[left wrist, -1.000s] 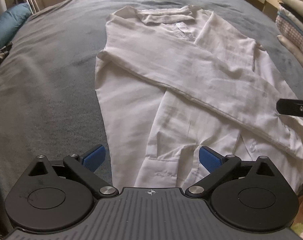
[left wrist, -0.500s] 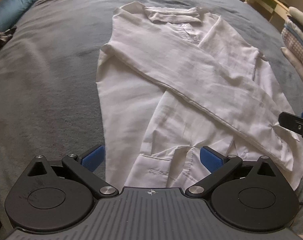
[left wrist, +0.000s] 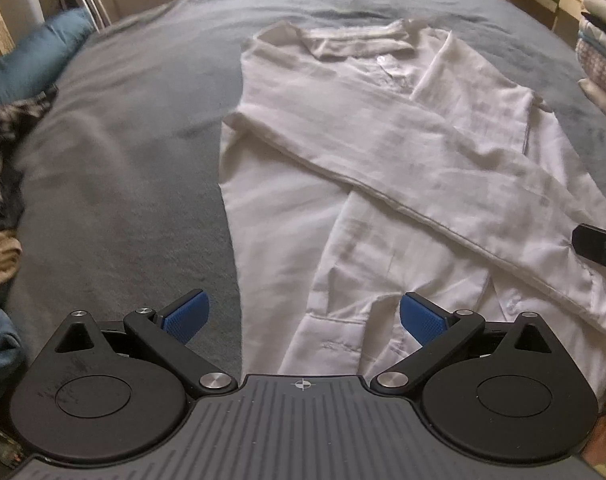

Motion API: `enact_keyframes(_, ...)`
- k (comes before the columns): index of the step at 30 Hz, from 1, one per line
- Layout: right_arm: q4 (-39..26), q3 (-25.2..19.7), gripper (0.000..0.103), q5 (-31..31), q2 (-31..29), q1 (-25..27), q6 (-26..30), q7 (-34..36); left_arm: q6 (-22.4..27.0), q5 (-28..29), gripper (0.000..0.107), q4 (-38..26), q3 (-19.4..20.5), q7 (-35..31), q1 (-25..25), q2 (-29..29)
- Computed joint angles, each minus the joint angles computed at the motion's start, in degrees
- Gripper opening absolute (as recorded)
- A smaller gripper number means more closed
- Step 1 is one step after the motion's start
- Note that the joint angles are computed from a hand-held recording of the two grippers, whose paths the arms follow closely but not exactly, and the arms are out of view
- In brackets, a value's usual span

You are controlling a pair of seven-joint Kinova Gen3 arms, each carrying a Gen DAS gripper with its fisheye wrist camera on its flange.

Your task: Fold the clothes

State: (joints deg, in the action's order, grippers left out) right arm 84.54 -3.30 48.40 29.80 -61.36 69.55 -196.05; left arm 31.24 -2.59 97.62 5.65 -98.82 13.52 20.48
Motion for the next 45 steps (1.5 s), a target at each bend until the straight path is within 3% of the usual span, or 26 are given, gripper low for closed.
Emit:
enact_keyframes(7, 0.1, 0.0, 0.103, 0.8, 0.0, -0.5, 0.3, -0.1, -3.6, -3.7, 0.102, 2.2, -1.5, 2.5, 2.3, -1.2)
enact_keyframes(15, 2.4, -0.7, 0.103, 1.7, -1.4, 0.2, -2.8, -0.9, -5.4, -0.5, 0.102, 3.4, -0.1, 2.1, -0.1, -1.8)
enact_keyframes(19, 3.5, -1.2, 0.103, 1.3, -2.4, 1.1, -5.4, -0.8, -3.1, 1.8, 0.102, 1.9, 1.3, 0.4, -1.8, -1.3)
enact_keyframes(23, 3.4, -1.3, 0.103, 0.5, -2.6, 1.6, -6.4, 0.1, -5.5, 0.6, 0.102, 3.2, 0.2, 0.7, -0.6, -1.9)
enact_keyframes(26, 2.2, -0.9, 0.103, 0.1, -1.9, 1.0, -4.4, 0.7, -5.1, 1.8, 0.103, 3.0, 1.3, -0.8, -1.7, -1.9)
enact_keyframes(28, 1.7, -0.8, 0.103, -0.2, -1.8, 1.0, -3.7, 1.2, -5.0, -0.1, 0.103, 2.9, -0.3, 0.4, 0.4, -1.8)
enact_keyframes(32, 2.8, -0.9, 0.103, -0.6, -2.5, 1.5, -5.2, 0.8, -3.0, -3.4, 0.103, 2.1, -1.7, 2.4, 2.6, -1.2)
enact_keyframes(45, 3.5, -1.2, 0.103, -2.6, -3.2, 2.5, -6.5, 0.5, 0.8, -2.9, 0.103, 0.2, -1.1, 3.8, 1.8, -0.2)
